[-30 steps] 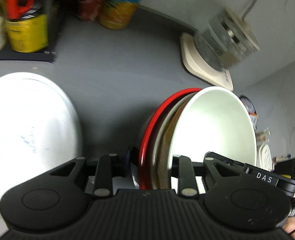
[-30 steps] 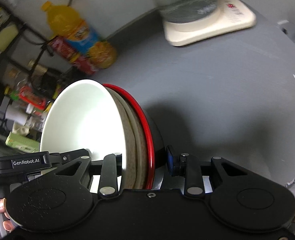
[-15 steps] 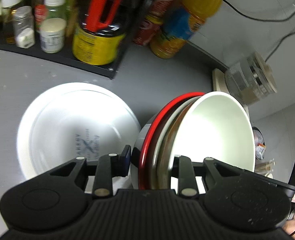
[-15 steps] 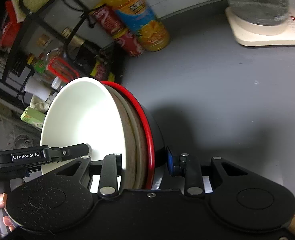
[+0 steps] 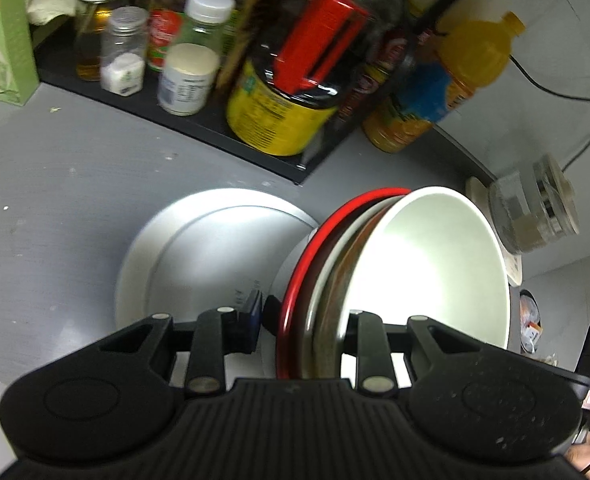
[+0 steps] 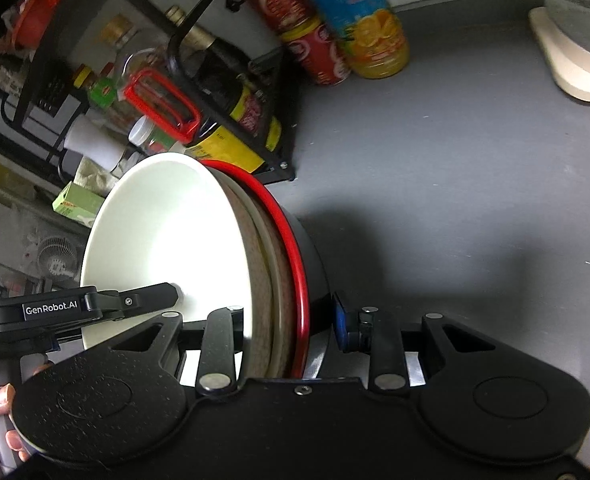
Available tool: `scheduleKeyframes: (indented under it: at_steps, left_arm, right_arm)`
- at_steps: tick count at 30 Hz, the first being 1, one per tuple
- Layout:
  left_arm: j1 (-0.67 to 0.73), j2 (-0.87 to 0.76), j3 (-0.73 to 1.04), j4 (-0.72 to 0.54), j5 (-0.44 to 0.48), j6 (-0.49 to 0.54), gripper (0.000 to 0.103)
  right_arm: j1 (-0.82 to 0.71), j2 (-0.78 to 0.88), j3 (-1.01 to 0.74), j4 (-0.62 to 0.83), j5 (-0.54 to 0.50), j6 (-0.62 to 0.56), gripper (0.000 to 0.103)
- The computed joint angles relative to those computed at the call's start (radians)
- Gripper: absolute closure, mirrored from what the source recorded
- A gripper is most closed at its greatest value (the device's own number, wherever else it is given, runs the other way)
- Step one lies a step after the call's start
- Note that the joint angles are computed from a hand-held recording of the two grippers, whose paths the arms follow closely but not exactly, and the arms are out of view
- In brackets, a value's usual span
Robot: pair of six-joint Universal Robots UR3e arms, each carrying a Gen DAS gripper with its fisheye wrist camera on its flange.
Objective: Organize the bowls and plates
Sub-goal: 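Lift the bowl stack with both grippers over the plate stack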
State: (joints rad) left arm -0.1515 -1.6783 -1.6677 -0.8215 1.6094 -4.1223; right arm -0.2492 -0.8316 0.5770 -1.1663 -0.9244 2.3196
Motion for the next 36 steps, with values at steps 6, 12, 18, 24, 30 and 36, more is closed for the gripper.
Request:
scheduleKeyframes:
  at_steps: [6,12,18,24,30,36]
  left_arm:
    - [0.055,0.079,-0.11,0.02,-0.013,0.007,0.076]
    - [0.114,0.139,-0.2,0.034,-0.048,0.03,0.076]
    - [0.162,0.167,-0.251,0.036,-0.086,0.054,0.076]
    - [0.176,0.159,-0.282,0.074,-0.104,0.067,0.075]
    - [0.219,0.159,-0.283,0.059,-0.155,0.149,0.076]
    - [0.221,0.146,-0.207,-0.026,-0.133,0.305,0.066]
  right_arm:
    - [0.051,-0.021,0.074,-0.053,-0.014,0.022,0.073]
    - [0.087,-0.037,0.139,-0.104,-0.029,0.049,0.073]
    - [0.108,-0.053,0.206,-0.156,-0.048,0.079,0.073]
    - [0.109,-0.095,0.317,-0.239,-0.056,0.105,0.072]
    - [0.103,-0.116,0.364,-0.264,-0.027,0.129,0.061]
    - [0.085,-0.141,0.369,-0.279,-0.008,0.102,0.048]
